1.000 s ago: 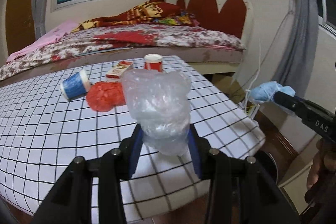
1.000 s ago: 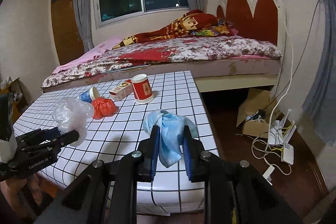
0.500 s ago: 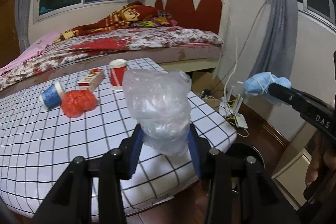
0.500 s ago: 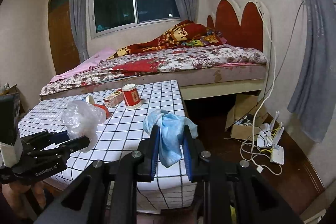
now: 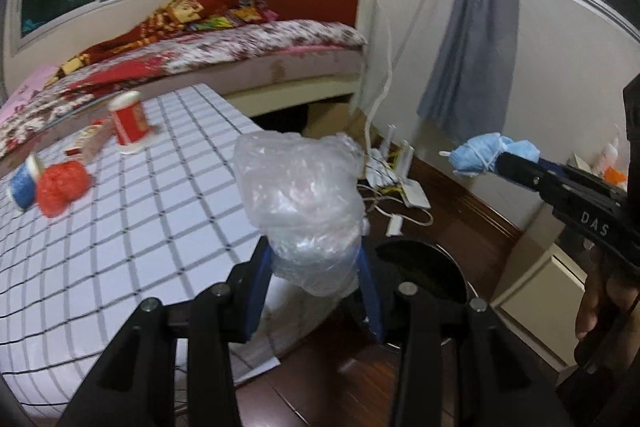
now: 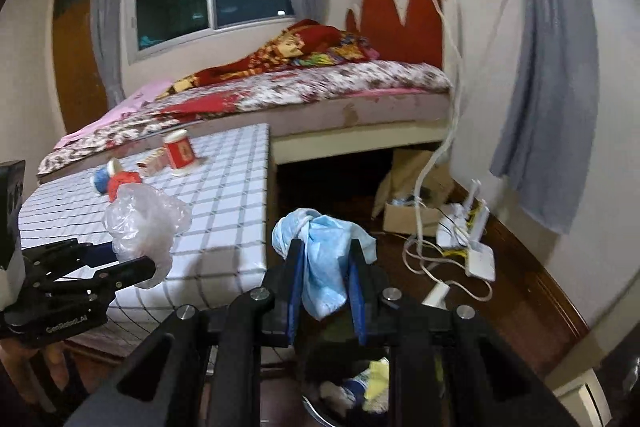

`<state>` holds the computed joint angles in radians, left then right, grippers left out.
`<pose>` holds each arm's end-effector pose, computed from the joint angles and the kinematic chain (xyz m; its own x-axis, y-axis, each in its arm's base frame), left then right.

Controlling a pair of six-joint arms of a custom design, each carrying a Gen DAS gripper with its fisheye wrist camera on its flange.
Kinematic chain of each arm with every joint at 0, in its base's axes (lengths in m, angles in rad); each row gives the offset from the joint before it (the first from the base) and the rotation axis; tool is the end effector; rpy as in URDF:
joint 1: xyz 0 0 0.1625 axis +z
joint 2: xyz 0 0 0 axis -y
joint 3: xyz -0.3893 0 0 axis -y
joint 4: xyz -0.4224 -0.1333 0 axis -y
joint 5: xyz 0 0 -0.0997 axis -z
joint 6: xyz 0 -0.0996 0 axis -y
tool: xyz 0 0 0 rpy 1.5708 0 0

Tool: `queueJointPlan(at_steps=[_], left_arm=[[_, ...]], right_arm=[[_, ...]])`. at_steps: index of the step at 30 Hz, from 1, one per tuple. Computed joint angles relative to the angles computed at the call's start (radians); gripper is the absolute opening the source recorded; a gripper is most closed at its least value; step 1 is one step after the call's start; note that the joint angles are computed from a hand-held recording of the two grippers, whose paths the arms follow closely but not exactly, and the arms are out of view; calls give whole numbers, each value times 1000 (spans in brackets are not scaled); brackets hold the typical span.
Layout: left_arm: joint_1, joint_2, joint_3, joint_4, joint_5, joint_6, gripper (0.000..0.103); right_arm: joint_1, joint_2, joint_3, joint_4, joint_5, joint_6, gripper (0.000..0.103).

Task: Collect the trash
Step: 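Carry the plastic bag and blue cloth over the bin and open both tools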

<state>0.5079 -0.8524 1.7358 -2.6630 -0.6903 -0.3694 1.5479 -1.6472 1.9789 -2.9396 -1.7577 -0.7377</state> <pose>-0.4526 -0.4924 0.0877 -0.7277 0.2746 -0.6286 0.6349 0.6165 -0.4657 0.1032 -0.5071 0.4492 -0.7321 -0.2071 0.6490 -0.6496 0.4991 -0.5735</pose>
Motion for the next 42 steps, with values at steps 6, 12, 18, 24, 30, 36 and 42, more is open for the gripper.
queueJointPlan(at_steps=[6, 12, 18, 24, 30, 36, 42], left_arm=[[-4, 78, -63, 22, -65, 21, 43], [0, 133, -105, 40, -115, 17, 43], [16, 181, -148, 59, -163, 22, 43], [30, 220, -177, 79, -208, 20, 43], [55, 260, -215, 114, -259, 23, 43], [73, 291, -243, 141, -288, 20, 43], [110, 319, -263, 139, -359, -4, 70]], right_arm=[[-62, -28, 14, 3, -9, 22, 22], [-111, -33, 7, 44, -13, 49, 23], [-148, -27, 4, 70, -28, 66, 23], [-184, -15, -3, 101, -49, 81, 23], [-207, 14, -22, 130, -64, 92, 23], [-225, 55, -58, 181, -63, 116, 23], [-237, 138, -117, 220, -179, 148, 65]])
